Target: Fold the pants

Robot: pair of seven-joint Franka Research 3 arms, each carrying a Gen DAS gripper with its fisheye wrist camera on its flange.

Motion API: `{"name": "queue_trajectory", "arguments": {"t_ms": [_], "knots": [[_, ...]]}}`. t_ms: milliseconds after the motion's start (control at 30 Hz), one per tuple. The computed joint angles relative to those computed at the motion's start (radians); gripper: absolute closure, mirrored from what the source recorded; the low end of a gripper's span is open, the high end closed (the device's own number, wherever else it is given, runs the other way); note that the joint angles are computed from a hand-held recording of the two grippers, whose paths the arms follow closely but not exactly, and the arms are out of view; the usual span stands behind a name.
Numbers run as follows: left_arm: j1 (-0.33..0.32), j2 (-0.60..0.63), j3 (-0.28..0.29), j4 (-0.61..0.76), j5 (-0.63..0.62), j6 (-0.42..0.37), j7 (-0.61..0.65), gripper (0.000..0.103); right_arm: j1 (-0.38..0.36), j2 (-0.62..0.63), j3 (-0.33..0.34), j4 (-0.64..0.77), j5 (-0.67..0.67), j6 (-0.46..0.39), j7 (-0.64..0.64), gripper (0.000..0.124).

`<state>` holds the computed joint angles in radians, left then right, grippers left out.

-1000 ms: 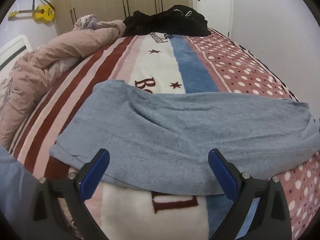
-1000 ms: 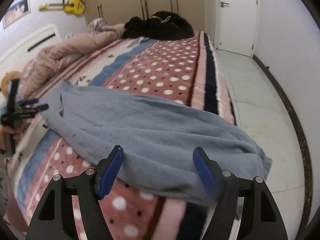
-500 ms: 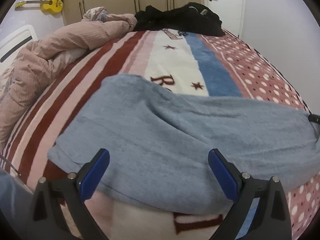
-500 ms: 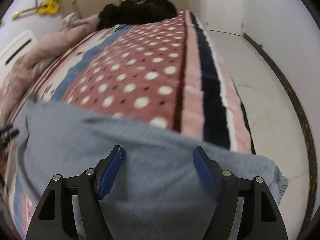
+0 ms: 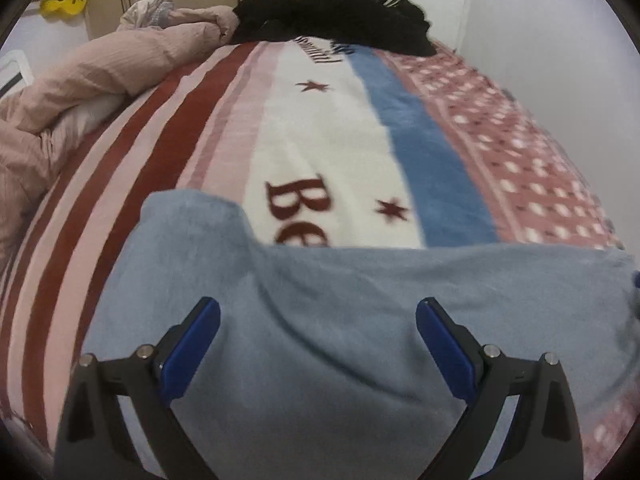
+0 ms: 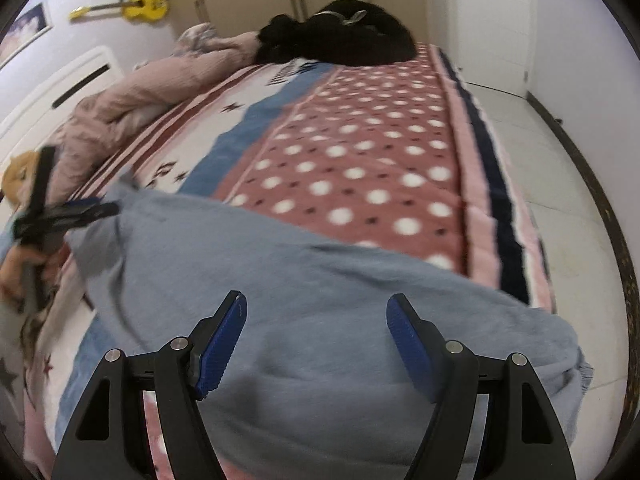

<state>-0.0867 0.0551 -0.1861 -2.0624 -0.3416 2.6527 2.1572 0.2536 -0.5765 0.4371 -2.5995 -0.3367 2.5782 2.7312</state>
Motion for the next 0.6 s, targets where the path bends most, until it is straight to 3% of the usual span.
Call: {"name": "queue_trajectory", "arguments": {"t_ms": [67, 167, 233, 267, 300, 467, 600], "knots": [[-0.018, 0.067, 0.027, 0.046, 0.216, 0.036, -0.215, 0.006, -0.002, 0.019, 0.013, 0.007, -0.006, 0.016, 0.012, 0.055], [-0.008, 0.137, 0.040, 0.104, 0.322, 0.094, -0.342, 0.005, 0.006, 0.033, 0.016, 0.008, -0.006, 0.025, 0.024, 0.055], [-0.063, 0.158, 0.121, 0.121, 0.599, 0.133, -0.600, 0.005, 0.015, 0.027, 0.016, 0.004, -0.007, 0.010, 0.024, 0.055], [-0.091, 0.164, 0.163, 0.134, 0.701, 0.122, -0.686, 0.005, 0.018, 0.023, 0.013, 0.001, -0.008, 0.006, 0.024, 0.055], [-0.088, 0.165, 0.170, 0.144, 0.733, 0.109, -0.712, 0.005, 0.021, 0.019, 0.011, -0.003, -0.008, 0.006, 0.025, 0.055], [0.065, 0.132, 0.040, 0.175, 0.458, -0.014, -0.518, 0.005, 0.018, -0.003, 0.012, -0.025, -0.013, 0.020, 0.027, 0.055], [0.089, 0.088, 0.035, 0.165, 0.367, -0.051, -0.528, 0.005, 0.004, -0.008, 0.028, -0.049, -0.024, 0.087, 0.056, 0.055]]}}
